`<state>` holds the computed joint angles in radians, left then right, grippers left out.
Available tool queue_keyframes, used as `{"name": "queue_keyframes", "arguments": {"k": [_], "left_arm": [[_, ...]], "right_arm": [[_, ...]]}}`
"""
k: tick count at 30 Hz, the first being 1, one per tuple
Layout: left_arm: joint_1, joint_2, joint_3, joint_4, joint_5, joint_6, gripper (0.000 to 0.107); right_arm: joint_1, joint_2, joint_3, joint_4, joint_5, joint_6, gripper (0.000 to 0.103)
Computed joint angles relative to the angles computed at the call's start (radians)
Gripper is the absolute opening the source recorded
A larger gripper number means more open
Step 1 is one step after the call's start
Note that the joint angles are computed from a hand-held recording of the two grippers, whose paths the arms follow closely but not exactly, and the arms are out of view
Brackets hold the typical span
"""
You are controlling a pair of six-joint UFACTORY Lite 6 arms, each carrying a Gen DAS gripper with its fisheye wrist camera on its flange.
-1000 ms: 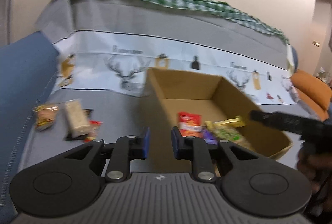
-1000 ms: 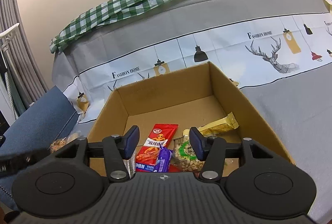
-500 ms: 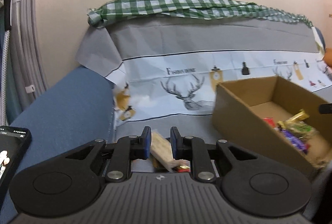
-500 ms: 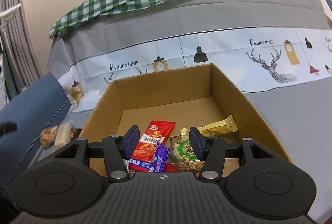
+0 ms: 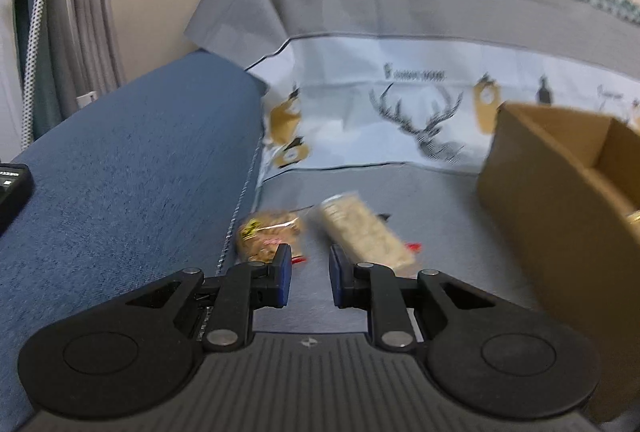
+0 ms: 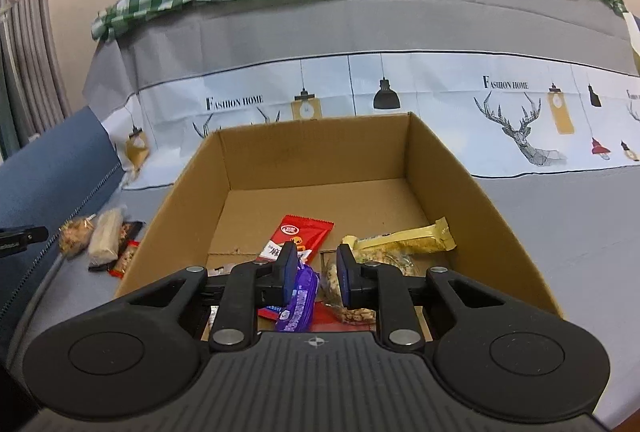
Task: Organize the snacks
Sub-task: 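Move both tools back to the remaining snacks beside the box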
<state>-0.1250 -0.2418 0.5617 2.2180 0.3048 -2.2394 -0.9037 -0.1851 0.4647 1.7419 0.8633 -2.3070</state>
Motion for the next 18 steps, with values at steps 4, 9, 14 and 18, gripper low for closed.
{"name": "queue_keyframes", "arguments": {"k": [4, 9, 14, 18], "left_arm": [[-0.035, 0.120, 0.050, -0.084, 0.115, 0.058, 0.022], [-0.064, 0.252, 0.121, -0.143, 0.211, 0.101, 0.036], [-0.042, 0.338, 0.179, -0.142, 0.227, 0.078, 0.051], [-0.049, 0.387, 0.204, -0.102, 0.233, 0.056, 0.065]], "right_arm": [[0.139, -0.055, 0.002, 0.001, -0.072, 0.098, 0.023], [0.469, -0.071, 0.106, -0.038, -0.162, 0.286, 0.024], [0.787, 0.183, 0.420, -0.171, -0.276, 0.563, 0.038], [0.962, 0.478, 0.753, -0.422, -0.358, 0.910, 0.052]]}}
